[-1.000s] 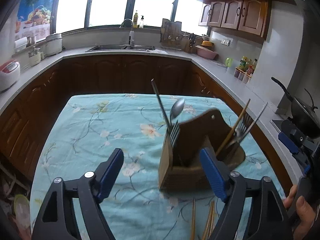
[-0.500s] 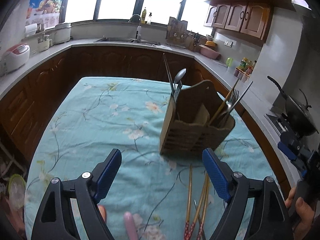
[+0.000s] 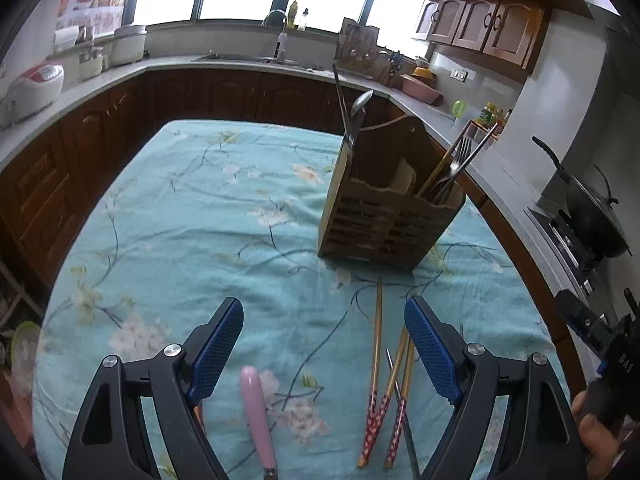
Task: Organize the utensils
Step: 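Withdraw both open tools from the holder toward the remaining utensils, then move left tool to a wooden chopstick while right tool reaches another metal skewer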
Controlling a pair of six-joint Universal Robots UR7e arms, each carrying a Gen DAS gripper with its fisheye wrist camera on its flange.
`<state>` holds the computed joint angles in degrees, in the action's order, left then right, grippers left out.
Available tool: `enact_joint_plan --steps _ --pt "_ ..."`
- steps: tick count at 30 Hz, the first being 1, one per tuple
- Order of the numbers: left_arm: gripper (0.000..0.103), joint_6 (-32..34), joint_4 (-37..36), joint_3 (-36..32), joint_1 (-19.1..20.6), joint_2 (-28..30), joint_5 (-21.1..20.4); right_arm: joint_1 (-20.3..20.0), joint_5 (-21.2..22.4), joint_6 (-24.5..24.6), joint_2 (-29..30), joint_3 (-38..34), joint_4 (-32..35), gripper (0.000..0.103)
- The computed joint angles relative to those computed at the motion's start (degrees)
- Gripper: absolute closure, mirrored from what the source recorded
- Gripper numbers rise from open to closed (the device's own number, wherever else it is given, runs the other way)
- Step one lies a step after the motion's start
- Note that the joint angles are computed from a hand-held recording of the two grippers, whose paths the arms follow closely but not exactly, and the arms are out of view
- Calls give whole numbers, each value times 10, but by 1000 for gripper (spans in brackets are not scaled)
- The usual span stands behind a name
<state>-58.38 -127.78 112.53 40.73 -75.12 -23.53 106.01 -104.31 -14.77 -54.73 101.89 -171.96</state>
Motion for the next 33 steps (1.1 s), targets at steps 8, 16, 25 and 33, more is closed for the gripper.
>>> enact_joint_plan --steps 8,16,25,33 --pt "20 -20 17 6 5 0 -12 5 -50 26 -5 21 20 9" --pt "20 -18 18 2 16 9 -24 3 -58 13 -7 37 37 9" --pt "20 11 7 -14 34 28 -38 -1 -59 13 3 29 53 9" --pt "22 95 -15 -58 64 66 -60 -2 -90 12 29 8 77 24"
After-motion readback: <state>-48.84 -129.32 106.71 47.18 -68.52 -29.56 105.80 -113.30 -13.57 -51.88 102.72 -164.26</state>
